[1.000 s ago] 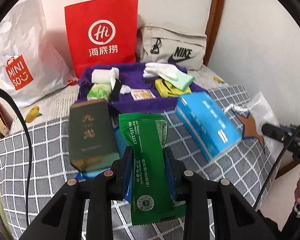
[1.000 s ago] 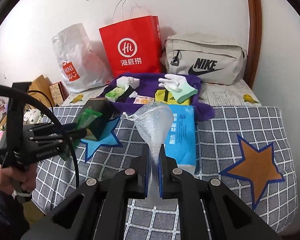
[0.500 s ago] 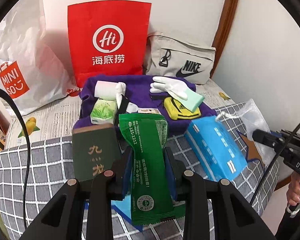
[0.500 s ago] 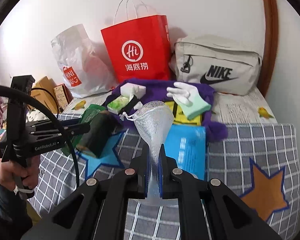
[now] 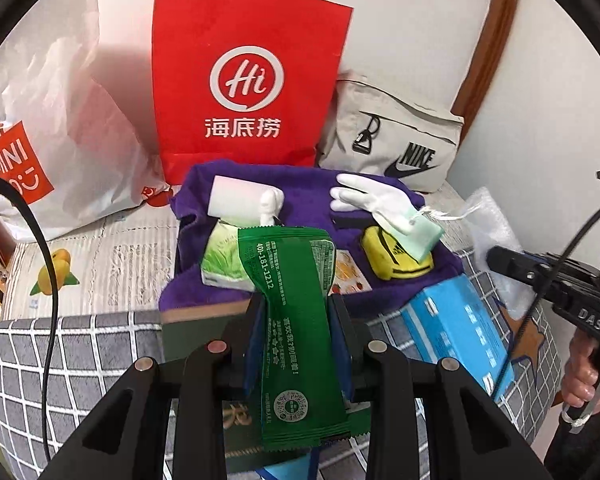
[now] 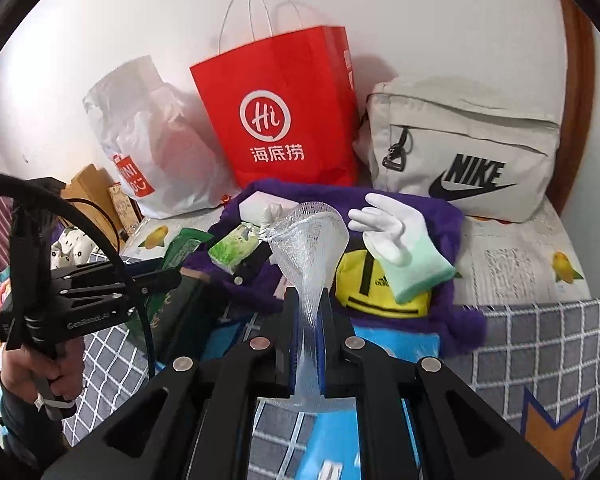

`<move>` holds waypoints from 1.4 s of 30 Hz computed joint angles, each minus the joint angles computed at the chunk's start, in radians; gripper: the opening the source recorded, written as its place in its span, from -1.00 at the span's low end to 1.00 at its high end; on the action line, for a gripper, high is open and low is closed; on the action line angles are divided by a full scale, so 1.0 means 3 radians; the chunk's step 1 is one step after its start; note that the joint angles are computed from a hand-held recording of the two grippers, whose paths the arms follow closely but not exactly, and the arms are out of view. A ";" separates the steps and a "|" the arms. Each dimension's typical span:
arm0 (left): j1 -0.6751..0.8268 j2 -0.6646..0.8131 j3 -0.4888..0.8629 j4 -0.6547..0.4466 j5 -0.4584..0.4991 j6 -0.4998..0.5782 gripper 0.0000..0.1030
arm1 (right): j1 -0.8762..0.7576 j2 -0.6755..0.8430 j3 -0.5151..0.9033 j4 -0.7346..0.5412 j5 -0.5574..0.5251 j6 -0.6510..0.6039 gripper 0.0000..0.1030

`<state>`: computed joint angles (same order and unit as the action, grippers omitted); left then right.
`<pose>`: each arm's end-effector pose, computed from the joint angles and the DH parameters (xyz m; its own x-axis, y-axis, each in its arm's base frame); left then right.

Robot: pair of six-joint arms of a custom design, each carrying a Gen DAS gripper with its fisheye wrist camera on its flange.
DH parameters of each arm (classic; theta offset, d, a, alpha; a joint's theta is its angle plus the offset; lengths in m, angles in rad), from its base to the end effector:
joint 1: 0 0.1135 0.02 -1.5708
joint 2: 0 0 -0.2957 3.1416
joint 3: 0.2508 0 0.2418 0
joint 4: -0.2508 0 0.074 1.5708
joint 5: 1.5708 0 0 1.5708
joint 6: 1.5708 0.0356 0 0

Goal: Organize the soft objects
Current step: 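Carry green sachet with left tool while right tool carries mesh bag to towel, then release mesh bag on towel with right tool while left tool holds sachet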

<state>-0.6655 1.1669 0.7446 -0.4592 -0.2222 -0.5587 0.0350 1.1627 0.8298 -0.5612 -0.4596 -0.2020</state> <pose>0.1710 -0.1242 0.2602 -0.7755 -0.0485 -0.6294 0.0955 0.9766 -0.1929 0.2093 0.0231 0.2825 -0.7013 -0.2045 -0.6829 -0.4590 0.8625 0.2132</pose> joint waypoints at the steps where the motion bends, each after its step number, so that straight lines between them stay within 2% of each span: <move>1: 0.0051 0.0013 -0.0001 0.0021 0.0034 0.0022 -0.43 | 0.0048 0.0072 0.0017 0.0053 0.0030 0.0027 -0.83; 7: 0.0320 0.0098 0.0002 0.0117 0.0170 0.0151 -0.43 | 0.0230 0.0580 0.0233 0.0226 0.0075 0.0111 -0.83; 11: 0.0480 0.0168 -0.0021 0.0241 0.0308 0.0228 -0.43 | 0.0361 0.0848 0.0348 0.0357 0.0232 0.0164 -0.83; 15: 0.0607 0.0211 -0.0034 0.0330 0.0411 0.0306 -0.43 | 0.0402 0.1193 0.0573 0.0358 0.0195 0.0248 -0.83; 19: 0.0744 0.0243 -0.0047 0.0412 0.0526 0.0368 -0.43 | 0.0519 0.1513 0.0817 0.0372 0.0401 0.0288 -0.83; 33: 0.0965 0.0398 -0.0111 0.0630 0.0773 0.0487 -0.43 | 0.0808 0.2492 0.1612 0.0172 0.0702 0.0280 -0.83; 42: 0.1040 0.0508 -0.0116 0.0709 0.0848 0.0533 -0.43 | 0.0797 0.2854 0.1918 0.0000 0.0656 0.0268 -0.83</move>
